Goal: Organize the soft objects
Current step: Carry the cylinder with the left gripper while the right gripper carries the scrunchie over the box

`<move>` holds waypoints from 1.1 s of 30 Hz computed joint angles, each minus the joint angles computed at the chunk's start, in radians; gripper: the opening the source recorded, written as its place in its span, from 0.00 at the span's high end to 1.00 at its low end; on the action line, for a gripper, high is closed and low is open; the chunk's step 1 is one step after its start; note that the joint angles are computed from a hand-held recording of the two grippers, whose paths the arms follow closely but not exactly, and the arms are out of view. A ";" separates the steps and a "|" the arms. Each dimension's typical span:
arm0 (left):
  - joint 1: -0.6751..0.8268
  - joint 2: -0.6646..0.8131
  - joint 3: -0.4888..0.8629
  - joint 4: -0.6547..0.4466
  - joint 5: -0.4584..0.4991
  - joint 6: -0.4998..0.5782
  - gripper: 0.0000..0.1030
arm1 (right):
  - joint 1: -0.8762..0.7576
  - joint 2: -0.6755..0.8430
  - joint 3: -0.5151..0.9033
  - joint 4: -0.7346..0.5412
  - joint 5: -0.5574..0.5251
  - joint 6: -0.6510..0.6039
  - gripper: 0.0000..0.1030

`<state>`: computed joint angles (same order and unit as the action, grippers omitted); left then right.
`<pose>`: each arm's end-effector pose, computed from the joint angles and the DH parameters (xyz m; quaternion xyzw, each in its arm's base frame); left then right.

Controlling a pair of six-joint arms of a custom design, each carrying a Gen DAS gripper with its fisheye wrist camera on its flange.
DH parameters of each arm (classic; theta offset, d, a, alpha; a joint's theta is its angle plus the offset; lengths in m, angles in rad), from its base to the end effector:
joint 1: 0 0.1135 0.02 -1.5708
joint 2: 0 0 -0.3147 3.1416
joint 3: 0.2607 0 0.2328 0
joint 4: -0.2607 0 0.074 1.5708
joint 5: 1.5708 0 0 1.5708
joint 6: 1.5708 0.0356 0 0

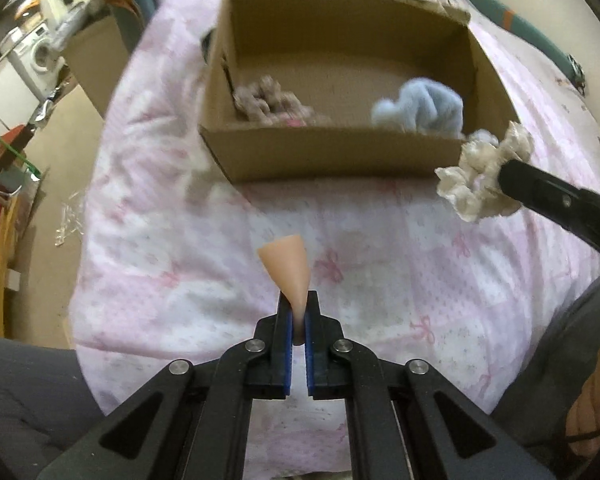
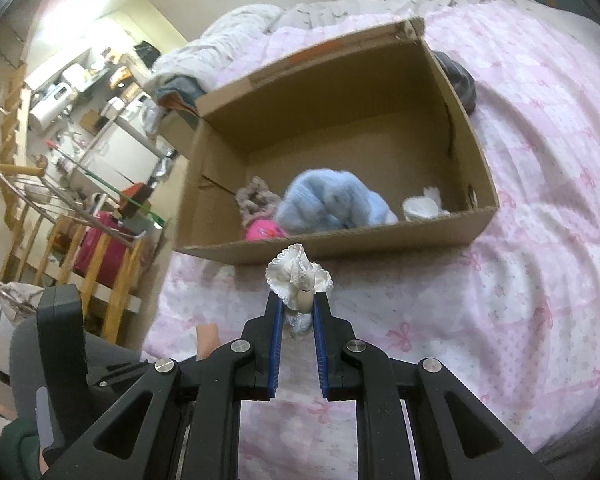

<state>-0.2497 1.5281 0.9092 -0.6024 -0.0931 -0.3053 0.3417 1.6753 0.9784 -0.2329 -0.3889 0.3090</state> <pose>0.2548 -0.0616 0.2435 -0.0354 0.9831 -0.0035 0.1796 0.3043 0.1226 0.2424 -0.0761 0.9301 0.2726 0.2343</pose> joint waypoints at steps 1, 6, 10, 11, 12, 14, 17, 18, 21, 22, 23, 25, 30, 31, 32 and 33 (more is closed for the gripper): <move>0.007 -0.011 0.012 -0.018 0.006 0.003 0.95 | 0.000 -0.008 -0.001 0.005 -0.004 0.000 0.84; 0.015 -0.033 0.111 -0.064 -0.018 0.032 0.95 | -0.006 -0.063 -0.004 0.019 -0.052 0.000 0.84; 0.021 0.030 0.220 -0.079 -0.023 0.068 0.95 | -0.031 -0.078 0.027 0.018 -0.094 0.008 0.84; 0.026 0.037 0.238 -0.082 -0.024 0.076 0.95 | -0.039 -0.076 0.040 0.012 -0.103 0.006 0.84; 0.035 0.049 0.265 -0.086 -0.026 0.088 0.95 | -0.043 -0.077 0.054 0.004 -0.102 0.002 0.84; 0.042 0.080 0.299 -0.085 -0.029 0.099 0.95 | -0.058 -0.069 0.088 -0.011 -0.104 -0.015 0.84; 0.055 0.137 0.365 -0.094 -0.031 0.119 0.95 | -0.083 -0.049 0.135 -0.030 -0.098 -0.045 0.84; 0.067 0.160 0.388 -0.095 -0.022 0.129 0.95 | -0.092 -0.034 0.155 -0.038 -0.093 -0.054 0.84; 0.084 0.205 0.433 -0.090 -0.007 0.133 0.95 | -0.121 0.017 0.209 -0.055 -0.075 -0.072 0.84; 0.089 0.220 0.449 -0.095 0.001 0.133 0.95 | -0.131 0.035 0.220 -0.057 -0.070 -0.077 0.84; 0.095 0.237 0.466 -0.102 0.014 0.130 0.95 | -0.141 0.055 0.231 -0.059 -0.061 -0.083 0.84; 0.099 0.276 0.509 -0.122 0.027 0.133 0.95 | -0.161 0.095 0.227 -0.049 -0.053 -0.064 0.84; 0.100 0.342 0.552 -0.079 0.050 0.154 0.95 | -0.180 0.145 0.231 -0.052 -0.023 -0.027 0.84; 0.104 0.342 0.537 -0.047 0.062 0.149 0.95 | -0.179 0.146 0.232 -0.050 -0.016 -0.029 0.84; 0.110 0.338 0.507 0.004 0.080 0.144 0.95 | -0.177 0.146 0.233 -0.050 -0.008 -0.032 0.84; 0.113 0.332 0.474 0.051 0.089 0.145 0.95 | -0.177 0.148 0.233 -0.051 -0.007 -0.032 0.84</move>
